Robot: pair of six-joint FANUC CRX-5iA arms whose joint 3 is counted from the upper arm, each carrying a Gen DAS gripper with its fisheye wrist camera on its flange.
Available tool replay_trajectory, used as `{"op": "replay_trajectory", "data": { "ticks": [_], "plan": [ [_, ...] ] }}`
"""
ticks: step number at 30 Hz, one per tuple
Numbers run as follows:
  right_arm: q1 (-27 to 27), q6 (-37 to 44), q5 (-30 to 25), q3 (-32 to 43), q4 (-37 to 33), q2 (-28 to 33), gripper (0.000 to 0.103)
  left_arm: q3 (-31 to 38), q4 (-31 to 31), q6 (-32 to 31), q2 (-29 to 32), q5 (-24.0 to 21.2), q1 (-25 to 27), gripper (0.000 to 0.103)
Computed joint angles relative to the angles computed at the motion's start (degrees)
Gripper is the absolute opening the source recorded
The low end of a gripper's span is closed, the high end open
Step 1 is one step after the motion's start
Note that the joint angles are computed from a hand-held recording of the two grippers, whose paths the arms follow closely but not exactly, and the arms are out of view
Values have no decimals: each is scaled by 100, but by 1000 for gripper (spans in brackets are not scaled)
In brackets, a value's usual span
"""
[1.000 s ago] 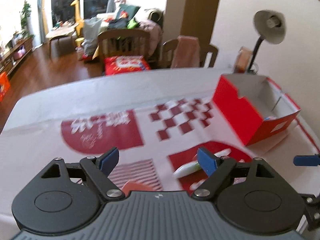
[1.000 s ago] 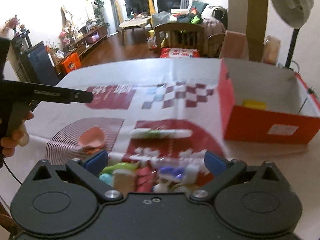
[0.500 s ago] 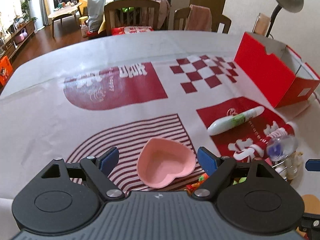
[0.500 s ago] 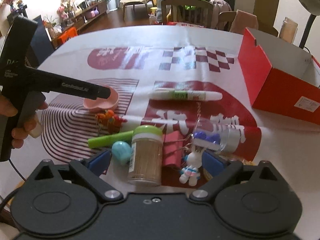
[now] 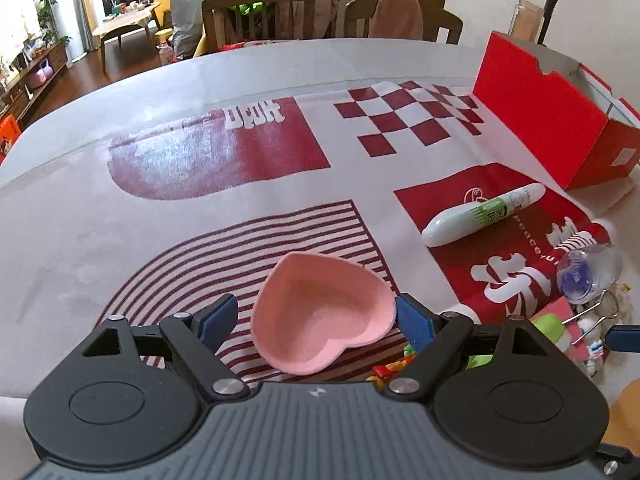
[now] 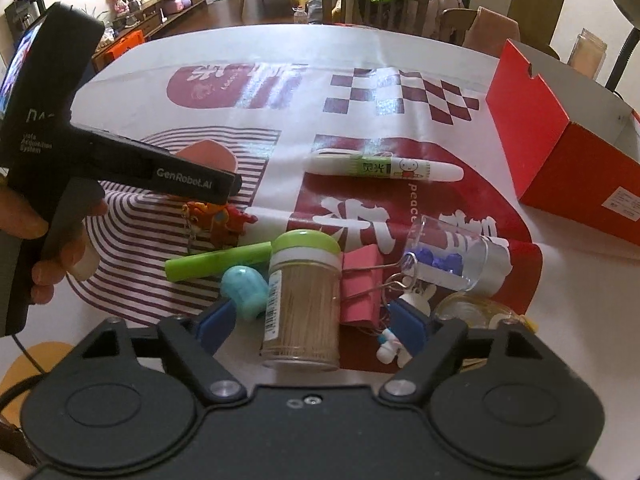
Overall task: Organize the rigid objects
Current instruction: 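Grasp the pink heart-shaped dish with the left tool while the right tool grasps the toothpick jar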
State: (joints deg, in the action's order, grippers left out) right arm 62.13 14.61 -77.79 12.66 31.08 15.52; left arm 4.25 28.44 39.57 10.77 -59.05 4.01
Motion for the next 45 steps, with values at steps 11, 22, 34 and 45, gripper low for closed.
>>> {"op": "replay_trajectory", "data": {
  "ticks": [11,22,34,45],
  "plan": [
    [-35,204,-198,216,41,244,66,-76,63,23,52,113,0,86],
    [61,422,-536,382,252,421,49,-238,98,-189,-67,273,22,76],
    [134,96,-351,232,306,185,44,-166,171,-107,-152,-1,243,76],
    [338,-272,-569,206,744,-72,43,-61,477,-292,-346,-603,569,76]
  ]
}}
